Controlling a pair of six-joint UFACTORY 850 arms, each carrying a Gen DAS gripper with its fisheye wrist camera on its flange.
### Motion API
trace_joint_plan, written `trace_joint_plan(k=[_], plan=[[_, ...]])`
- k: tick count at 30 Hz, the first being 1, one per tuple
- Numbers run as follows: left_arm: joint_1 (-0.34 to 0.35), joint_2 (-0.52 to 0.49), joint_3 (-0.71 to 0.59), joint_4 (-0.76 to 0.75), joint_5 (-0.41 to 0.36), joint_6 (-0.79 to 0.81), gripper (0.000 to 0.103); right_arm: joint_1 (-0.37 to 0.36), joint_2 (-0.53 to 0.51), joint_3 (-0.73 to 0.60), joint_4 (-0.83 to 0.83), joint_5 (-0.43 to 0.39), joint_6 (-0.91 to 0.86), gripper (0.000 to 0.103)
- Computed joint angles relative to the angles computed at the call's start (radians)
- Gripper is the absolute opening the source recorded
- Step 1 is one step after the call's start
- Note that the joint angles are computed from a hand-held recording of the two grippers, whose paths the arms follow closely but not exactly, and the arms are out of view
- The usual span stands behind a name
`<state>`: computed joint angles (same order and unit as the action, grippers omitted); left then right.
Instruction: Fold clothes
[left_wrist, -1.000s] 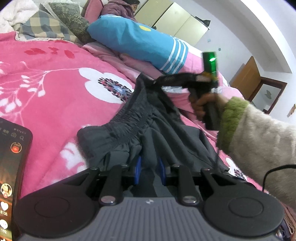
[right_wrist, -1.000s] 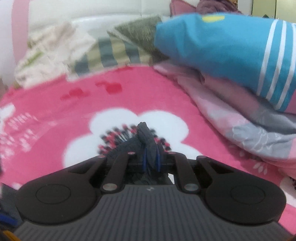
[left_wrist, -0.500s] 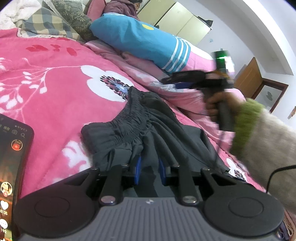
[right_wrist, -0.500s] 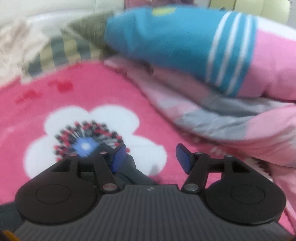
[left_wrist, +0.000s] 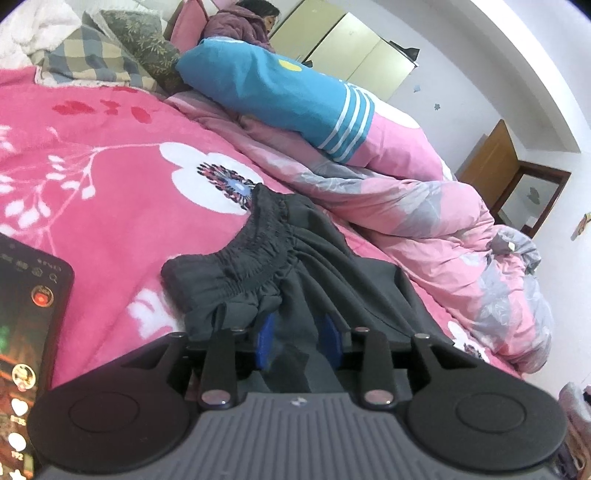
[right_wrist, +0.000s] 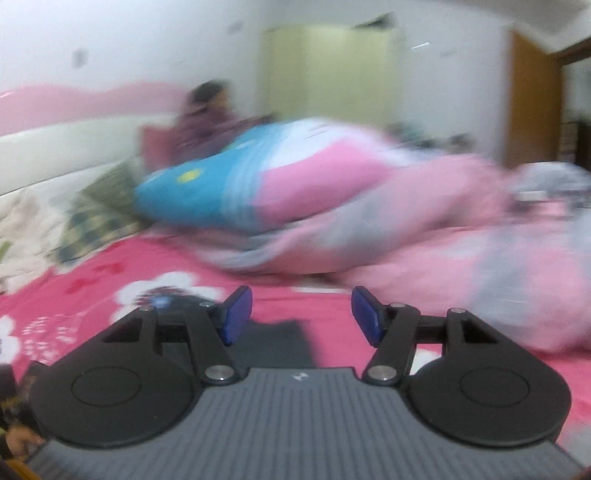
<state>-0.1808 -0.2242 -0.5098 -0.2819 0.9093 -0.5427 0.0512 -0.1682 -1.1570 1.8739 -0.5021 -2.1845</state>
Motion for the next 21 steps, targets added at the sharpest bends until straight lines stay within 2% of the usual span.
trace_joint_plan(k=[3,6,9,13,17,19,21], plan=[[-0.041,0.044,0.009,-0.104,-0.044,0.129,0.034,-0.126,0.173,0.169,0.115,-0.008,-0.105,0.059],[-0.088,0.103,0.029,-0.204,-0.097,0.250,0.036,-0.237,0.273,0.291,0.130,-0.062,-0.120,0.059],[-0.135,0.162,0.052,-0.290,-0.165,0.352,0.036,-0.305,0.281,0.367,0.050,-0.152,-0.044,0.059],[-0.205,0.220,0.080,-0.423,-0.240,0.490,0.036,-0.295,0.177,0.411,-0.105,-0.247,0.047,0.059],[-0.269,0.256,0.089,-0.510,-0.299,0.598,0.036,-0.203,0.035,0.373,-0.171,-0.220,0.102,0.058],[-0.296,0.270,0.094,-0.509,-0.321,0.604,0.038,-0.164,-0.033,0.344,-0.170,-0.198,0.121,0.058],[-0.319,0.279,0.098,-0.495,-0.341,0.600,0.039,-0.159,-0.087,0.310,-0.181,-0.203,0.173,0.058]])
